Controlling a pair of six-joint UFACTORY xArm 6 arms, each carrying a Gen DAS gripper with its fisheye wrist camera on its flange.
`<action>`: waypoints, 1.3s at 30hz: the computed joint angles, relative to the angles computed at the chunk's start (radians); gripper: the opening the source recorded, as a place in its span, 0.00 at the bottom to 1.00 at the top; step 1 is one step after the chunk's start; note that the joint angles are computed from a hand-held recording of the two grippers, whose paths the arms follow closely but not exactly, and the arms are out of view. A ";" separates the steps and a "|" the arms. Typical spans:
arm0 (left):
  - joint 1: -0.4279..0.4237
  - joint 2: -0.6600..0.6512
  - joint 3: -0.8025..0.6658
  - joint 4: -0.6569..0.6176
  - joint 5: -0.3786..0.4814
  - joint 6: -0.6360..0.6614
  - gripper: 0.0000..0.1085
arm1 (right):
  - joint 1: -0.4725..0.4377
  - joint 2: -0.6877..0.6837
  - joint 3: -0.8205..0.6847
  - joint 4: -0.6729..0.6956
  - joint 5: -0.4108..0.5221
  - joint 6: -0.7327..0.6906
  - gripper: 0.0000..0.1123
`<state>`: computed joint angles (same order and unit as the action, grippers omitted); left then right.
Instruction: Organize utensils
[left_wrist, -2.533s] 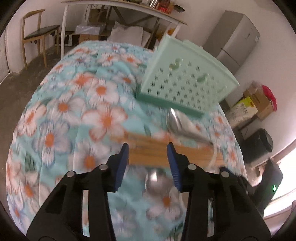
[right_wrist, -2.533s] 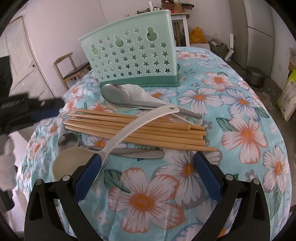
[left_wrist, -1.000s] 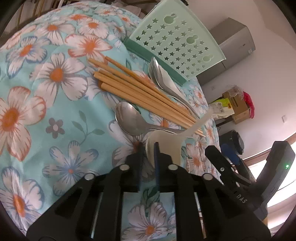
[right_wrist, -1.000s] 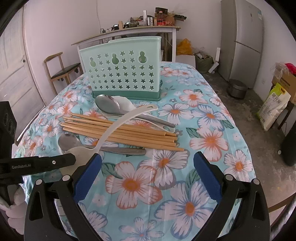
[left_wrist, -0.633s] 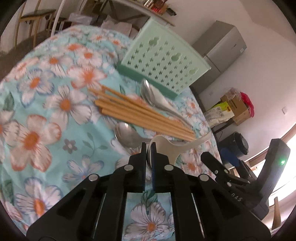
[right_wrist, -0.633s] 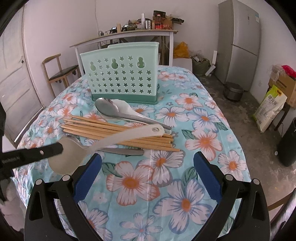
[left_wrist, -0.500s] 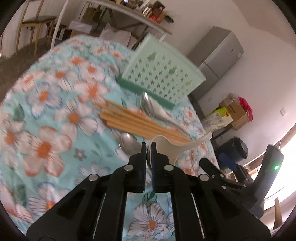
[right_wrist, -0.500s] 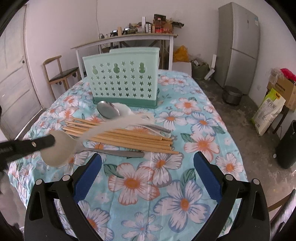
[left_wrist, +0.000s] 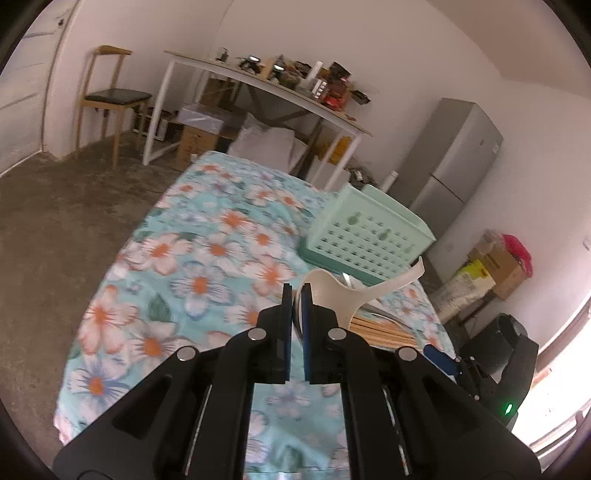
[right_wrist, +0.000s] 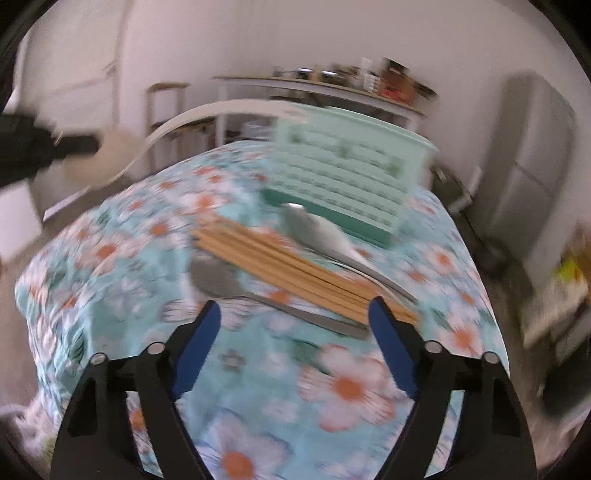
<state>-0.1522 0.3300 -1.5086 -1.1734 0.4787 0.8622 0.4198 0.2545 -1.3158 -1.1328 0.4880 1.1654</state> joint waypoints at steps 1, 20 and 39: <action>0.010 -0.002 0.004 -0.006 0.002 0.007 0.03 | 0.017 0.033 -0.036 -0.007 0.022 -0.050 0.63; 0.080 0.110 -0.086 -0.060 0.085 0.017 0.03 | 0.119 0.343 -0.430 0.148 0.289 -0.488 0.09; 0.024 0.109 -0.239 -0.080 -0.015 0.146 0.03 | -0.065 -0.033 -0.070 0.384 -0.123 -0.297 0.03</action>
